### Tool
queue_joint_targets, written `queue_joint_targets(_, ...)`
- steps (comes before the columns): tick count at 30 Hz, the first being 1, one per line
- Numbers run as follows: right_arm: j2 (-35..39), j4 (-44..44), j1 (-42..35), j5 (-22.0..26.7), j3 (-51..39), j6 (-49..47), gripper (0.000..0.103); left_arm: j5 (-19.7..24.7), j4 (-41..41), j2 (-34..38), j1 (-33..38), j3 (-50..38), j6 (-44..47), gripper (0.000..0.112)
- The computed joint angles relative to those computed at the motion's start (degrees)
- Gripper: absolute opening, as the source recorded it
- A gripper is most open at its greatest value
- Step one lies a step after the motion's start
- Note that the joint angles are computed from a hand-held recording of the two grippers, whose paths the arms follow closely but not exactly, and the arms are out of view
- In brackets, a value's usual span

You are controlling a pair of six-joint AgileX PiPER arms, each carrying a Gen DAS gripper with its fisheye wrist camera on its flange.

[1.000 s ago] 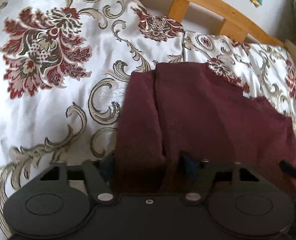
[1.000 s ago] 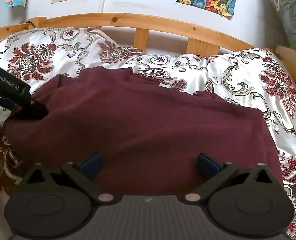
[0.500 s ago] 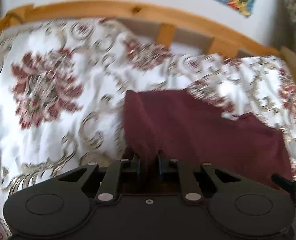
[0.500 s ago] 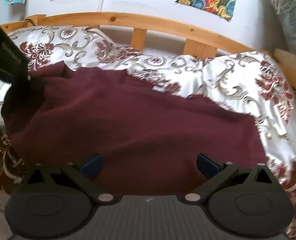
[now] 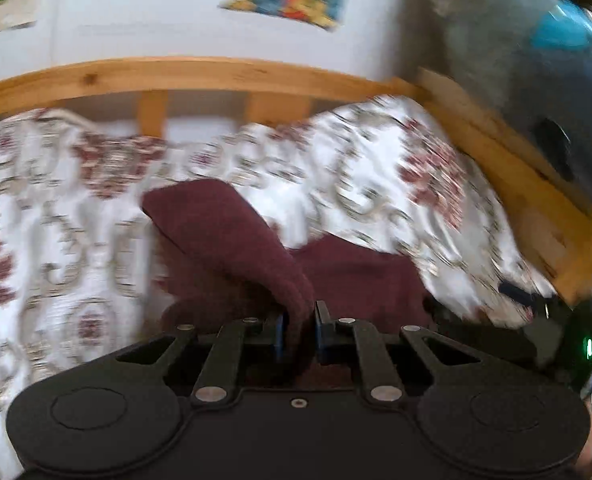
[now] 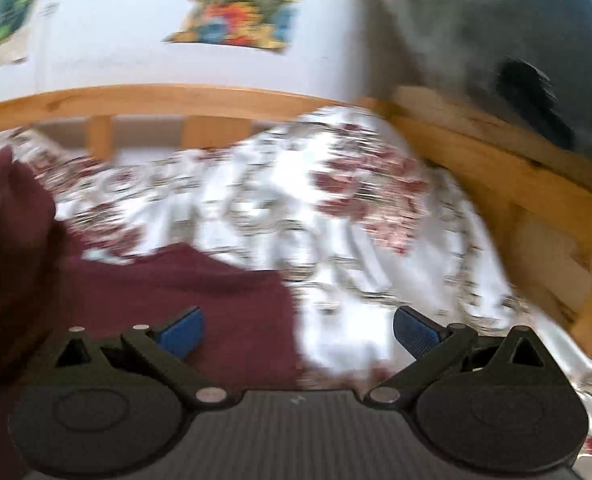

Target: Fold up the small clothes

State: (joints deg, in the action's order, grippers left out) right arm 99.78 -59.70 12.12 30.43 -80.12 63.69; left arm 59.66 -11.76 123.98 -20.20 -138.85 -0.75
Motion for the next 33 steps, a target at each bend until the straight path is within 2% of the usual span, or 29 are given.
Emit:
queue_joint_targets(1, 0.0, 0.7, -1.3, 0.0, -0.2, -0.1, 0.103, 1.2, 0.1, 1.7, -1.1, -2.4, 0.8, 0.015)
queue_joint_targets(7, -0.4, 6.2, -5.7, -1.9, 0.5, -3.0, 0.103, 0.8, -0.9, 4.4, -4.1, -1.5, 3.9, 0.015)
queue_joint_targets(11, 1.7, 11.8, -6.2, -0.7, -1.7, -8.4, 0.103, -2.6, -3.5, 3.2, -3.4, 3.5, 3.8, 0.017)
queue_joint_targets(14, 2.3, 12.7, -5.8, 0.1, -2.4, -9.7, 0.103, -3.3, -5.2, 2.0, -3.2, 5.4, 4.9, 0.021)
queue_joint_targets(16, 2.3, 12.1, -5.6, -0.3, -2.3, -9.3, 0.103, -3.7, -7.0, 0.9, -2.9, 6.6, 6.3, 0.029)
queue_joint_targets(18, 2.4, 11.5, -5.4, -0.4, -2.3, -9.0, 0.103, -5.4, -10.0, -0.7, -2.5, 9.4, 9.1, 0.048)
queue_joint_targets(22, 2.6, 11.3, -5.5, 0.1, -2.6, -9.0, 0.103, -8.9, -14.5, -4.2, -2.4, 15.3, 13.9, 0.065)
queue_joint_targets(24, 2.5, 11.9, -5.9, -0.3, -2.5, -9.0, 0.103, -11.4, -16.6, -6.8, -2.5, 19.4, 17.0, 0.080)
queue_joint_targets(28, 1.6, 15.0, -7.3, -2.9, -1.5, -10.1, 0.103, -18.7, -19.3, -12.6, -2.8, 28.7, 22.8, 0.088)
queue_joint_targets(33, -0.1, 11.4, -8.1, -8.2, 1.5, -4.4, 0.103, -27.6, -13.3, -17.6, -3.0, 37.0, 19.2, 0.102)
